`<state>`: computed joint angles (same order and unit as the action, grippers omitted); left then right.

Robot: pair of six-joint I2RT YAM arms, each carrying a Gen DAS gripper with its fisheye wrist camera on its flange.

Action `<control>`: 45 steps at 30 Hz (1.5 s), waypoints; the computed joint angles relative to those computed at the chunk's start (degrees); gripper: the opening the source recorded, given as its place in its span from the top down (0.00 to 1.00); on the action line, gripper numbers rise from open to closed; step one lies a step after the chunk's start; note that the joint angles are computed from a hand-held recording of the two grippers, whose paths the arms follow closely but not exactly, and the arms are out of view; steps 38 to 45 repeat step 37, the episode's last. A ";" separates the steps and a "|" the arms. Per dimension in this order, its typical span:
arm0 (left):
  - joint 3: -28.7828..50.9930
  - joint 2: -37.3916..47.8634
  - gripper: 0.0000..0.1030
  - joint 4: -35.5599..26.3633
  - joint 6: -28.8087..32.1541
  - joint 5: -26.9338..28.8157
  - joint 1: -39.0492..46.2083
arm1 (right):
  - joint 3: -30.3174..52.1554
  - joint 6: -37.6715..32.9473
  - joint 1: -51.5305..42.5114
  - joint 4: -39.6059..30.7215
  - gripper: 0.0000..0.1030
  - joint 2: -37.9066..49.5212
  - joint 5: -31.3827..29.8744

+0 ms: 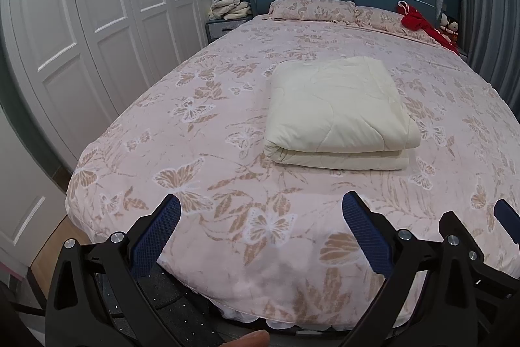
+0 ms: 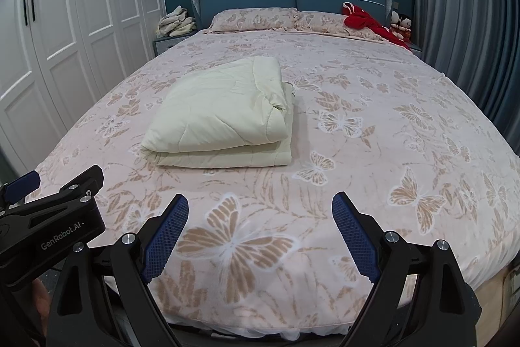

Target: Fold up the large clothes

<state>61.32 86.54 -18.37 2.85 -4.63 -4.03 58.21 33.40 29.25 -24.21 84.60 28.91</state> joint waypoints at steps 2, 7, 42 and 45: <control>0.04 0.00 0.06 -0.12 0.05 0.22 0.04 | -0.10 0.13 0.05 -0.01 0.15 -0.09 -0.03; -0.16 -0.10 0.06 0.05 0.05 0.01 -0.12 | 0.44 0.95 0.26 -1.07 0.15 -0.24 0.02; -0.42 0.80 0.12 0.95 1.26 1.87 1.02 | 2.18 3.19 1.59 -2.08 0.15 1.93 1.01; -0.42 0.80 0.12 0.95 1.26 1.87 1.02 | 2.18 3.19 1.59 -2.08 0.15 1.93 1.01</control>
